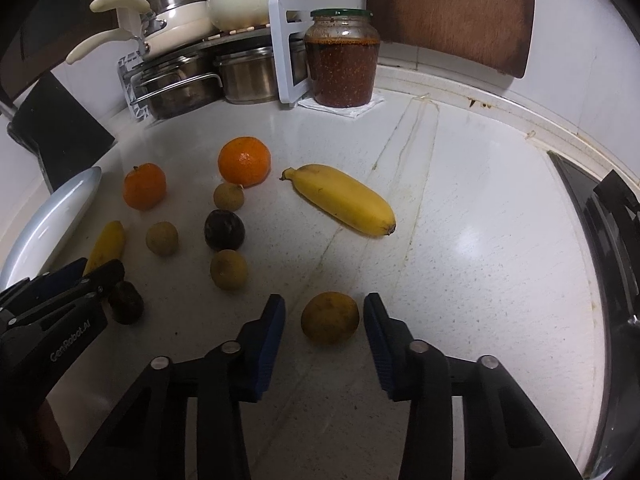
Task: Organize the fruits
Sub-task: 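Close the left gripper on the banana while the right gripper closes on the tan fruit, then carry the banana in the left tool while the right tool carries the tan fruit to the plate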
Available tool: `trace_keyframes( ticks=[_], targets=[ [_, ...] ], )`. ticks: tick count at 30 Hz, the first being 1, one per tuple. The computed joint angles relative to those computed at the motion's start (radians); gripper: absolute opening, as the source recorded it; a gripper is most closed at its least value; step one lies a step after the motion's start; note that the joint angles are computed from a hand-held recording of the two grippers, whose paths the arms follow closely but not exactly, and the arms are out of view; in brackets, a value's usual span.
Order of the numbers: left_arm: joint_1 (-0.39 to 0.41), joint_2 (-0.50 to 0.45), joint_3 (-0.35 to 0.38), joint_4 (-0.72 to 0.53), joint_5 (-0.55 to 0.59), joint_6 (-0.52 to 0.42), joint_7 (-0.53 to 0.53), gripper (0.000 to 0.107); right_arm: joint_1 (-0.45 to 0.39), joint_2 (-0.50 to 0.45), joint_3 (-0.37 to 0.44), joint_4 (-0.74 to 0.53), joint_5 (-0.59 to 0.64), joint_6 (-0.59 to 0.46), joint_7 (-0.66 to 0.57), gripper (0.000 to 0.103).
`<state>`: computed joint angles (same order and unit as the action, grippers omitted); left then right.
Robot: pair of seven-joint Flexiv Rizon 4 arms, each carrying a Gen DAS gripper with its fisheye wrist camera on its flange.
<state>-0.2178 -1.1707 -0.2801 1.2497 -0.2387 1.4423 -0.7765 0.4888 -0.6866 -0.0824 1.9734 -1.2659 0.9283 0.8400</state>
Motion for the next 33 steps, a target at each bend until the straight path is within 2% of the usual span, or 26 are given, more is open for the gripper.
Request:
trace_keyframes(
  ticks=[5, 12, 25, 33],
  targets=[
    [-0.009, -0.003, 0.016, -0.015, -0.008, -0.023, -0.021, 0.027, 0.000, 0.002, -0.003, -0.002, -0.009, -0.009, 0.004, 0.030],
    [0.007, -0.002, -0.006, -0.010, -0.012, -0.031, -0.012, 0.027, -0.007, 0.005, -0.004, -0.007, -0.045, -0.005, 0.001, 0.029],
    [0.043, 0.020, -0.056, 0.044, -0.014, 0.038, 0.010, 0.027, -0.025, 0.017, 0.002, -0.007, -0.111, -0.005, 0.008, 0.029],
    [0.084, 0.065, -0.092, 0.121, -0.001, 0.116, -0.008, 0.027, -0.040, 0.038, 0.012, -0.007, -0.182, -0.014, 0.011, 0.029]
  ],
)
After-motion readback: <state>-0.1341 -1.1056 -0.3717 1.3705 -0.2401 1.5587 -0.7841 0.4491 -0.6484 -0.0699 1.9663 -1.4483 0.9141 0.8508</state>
